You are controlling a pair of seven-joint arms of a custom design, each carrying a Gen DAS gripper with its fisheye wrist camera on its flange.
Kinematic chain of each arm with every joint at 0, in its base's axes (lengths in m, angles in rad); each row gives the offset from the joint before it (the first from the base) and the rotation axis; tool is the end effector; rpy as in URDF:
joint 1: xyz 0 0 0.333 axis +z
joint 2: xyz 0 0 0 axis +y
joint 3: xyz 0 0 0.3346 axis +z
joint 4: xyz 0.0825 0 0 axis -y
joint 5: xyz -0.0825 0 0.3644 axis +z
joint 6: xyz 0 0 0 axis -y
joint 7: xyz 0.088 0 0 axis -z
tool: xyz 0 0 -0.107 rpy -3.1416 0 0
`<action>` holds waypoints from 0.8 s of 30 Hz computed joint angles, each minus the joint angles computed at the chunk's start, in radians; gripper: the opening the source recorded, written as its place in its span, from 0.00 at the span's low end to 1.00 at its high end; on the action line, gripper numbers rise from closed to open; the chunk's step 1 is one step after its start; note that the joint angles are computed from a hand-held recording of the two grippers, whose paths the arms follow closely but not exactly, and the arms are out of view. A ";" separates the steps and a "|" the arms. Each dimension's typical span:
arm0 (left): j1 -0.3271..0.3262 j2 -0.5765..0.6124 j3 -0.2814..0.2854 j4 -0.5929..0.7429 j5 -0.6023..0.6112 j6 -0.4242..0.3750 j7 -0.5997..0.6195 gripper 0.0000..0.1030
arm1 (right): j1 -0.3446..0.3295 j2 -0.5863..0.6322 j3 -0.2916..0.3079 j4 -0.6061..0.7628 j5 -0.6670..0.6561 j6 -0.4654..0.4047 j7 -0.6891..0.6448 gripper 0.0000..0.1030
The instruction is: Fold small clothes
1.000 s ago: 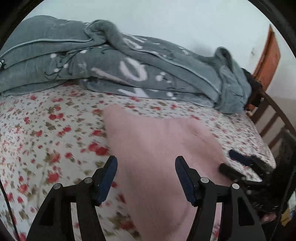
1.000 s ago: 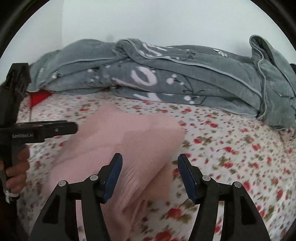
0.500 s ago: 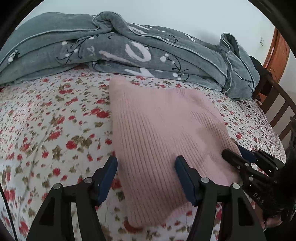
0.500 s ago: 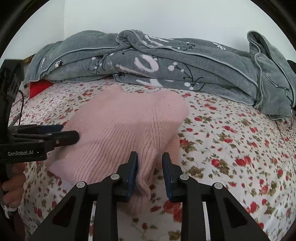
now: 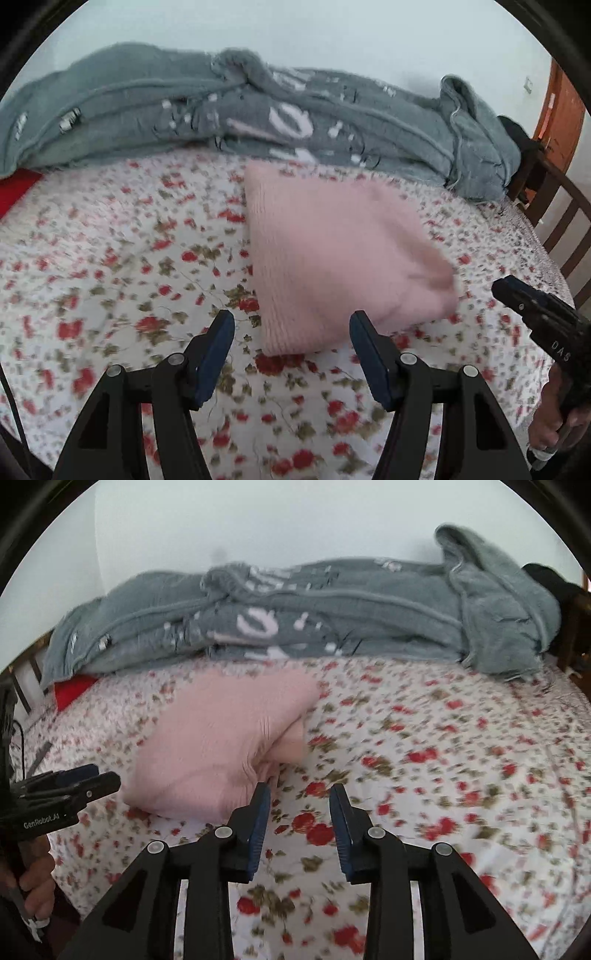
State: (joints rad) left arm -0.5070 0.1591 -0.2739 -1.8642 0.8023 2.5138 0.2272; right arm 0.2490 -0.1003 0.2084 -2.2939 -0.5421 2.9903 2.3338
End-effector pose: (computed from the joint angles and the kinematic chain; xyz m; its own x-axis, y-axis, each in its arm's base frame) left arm 0.4460 -0.4366 0.5137 -0.0174 -0.9911 0.1320 -0.7432 -0.0754 -0.6648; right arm 0.4537 0.2675 0.5066 0.2418 -0.9660 -0.0911 -0.6798 -0.1016 -0.7263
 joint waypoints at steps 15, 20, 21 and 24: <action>-0.104 -0.122 -0.113 0.073 0.106 -0.314 -0.076 0.86 | -0.097 -0.436 0.140 -0.178 0.192 -0.114 -0.092 0.99; -0.134 -0.117 -0.134 0.104 0.128 -0.380 -0.104 0.89 | -0.119 -0.499 0.188 -0.181 0.240 -0.220 -0.136 1.00; -0.139 -0.116 -0.136 0.110 0.130 -0.388 -0.106 0.89 | -0.116 -0.510 0.187 -0.187 0.252 -0.229 -0.142 1.00; -0.152 -0.108 -0.138 0.128 0.140 -0.409 -0.096 0.89 | -0.118 -0.535 0.188 -0.201 0.281 -0.235 -0.148 1.00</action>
State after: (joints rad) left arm -0.6594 0.0507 -0.4122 -1.7358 0.9427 2.1048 0.1312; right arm 0.1309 -0.6354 0.3968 -2.4953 -0.2609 2.7550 2.1855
